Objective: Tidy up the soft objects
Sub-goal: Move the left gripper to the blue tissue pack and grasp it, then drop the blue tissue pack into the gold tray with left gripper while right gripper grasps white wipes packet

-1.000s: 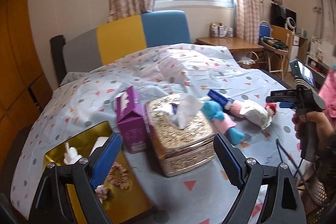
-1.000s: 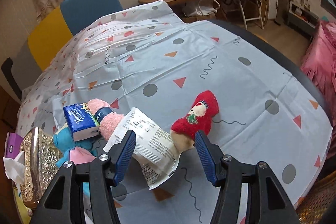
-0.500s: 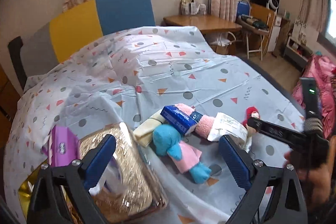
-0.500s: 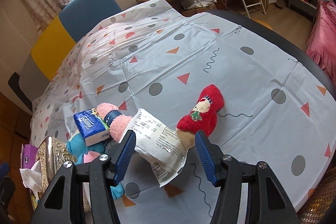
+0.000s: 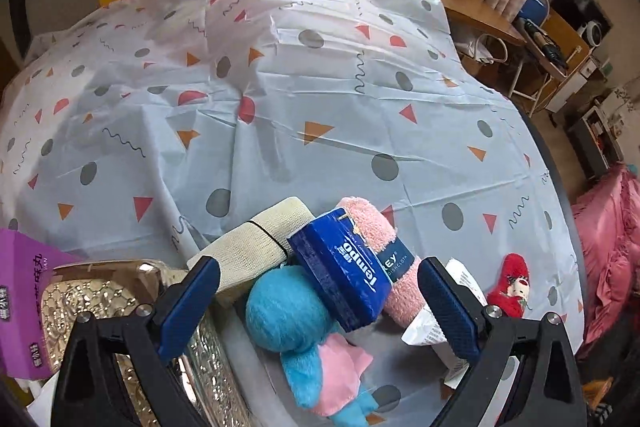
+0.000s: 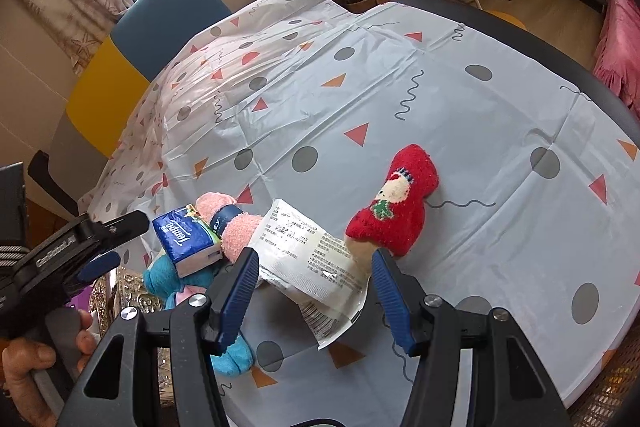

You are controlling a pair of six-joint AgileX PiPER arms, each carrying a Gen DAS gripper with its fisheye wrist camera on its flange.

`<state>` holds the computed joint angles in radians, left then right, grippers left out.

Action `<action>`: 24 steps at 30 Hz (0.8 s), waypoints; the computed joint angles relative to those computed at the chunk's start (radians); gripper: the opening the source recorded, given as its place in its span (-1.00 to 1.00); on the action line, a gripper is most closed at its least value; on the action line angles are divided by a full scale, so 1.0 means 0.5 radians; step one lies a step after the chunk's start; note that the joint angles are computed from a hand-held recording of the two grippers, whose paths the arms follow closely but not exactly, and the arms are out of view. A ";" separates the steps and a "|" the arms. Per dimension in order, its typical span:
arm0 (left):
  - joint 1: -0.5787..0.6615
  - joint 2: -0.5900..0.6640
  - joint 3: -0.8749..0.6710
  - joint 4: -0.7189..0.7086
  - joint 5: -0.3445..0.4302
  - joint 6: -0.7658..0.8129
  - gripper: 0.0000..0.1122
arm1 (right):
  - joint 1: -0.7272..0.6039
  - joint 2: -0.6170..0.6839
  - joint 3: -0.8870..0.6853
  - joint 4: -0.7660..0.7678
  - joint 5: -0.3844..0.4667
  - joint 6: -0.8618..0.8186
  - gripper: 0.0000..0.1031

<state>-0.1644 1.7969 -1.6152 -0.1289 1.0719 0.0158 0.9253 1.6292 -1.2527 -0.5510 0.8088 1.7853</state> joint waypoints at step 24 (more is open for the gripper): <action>-0.033 -0.118 0.309 -0.200 -0.294 0.314 -0.53 | -0.049 -0.009 0.086 -0.034 0.008 0.063 0.15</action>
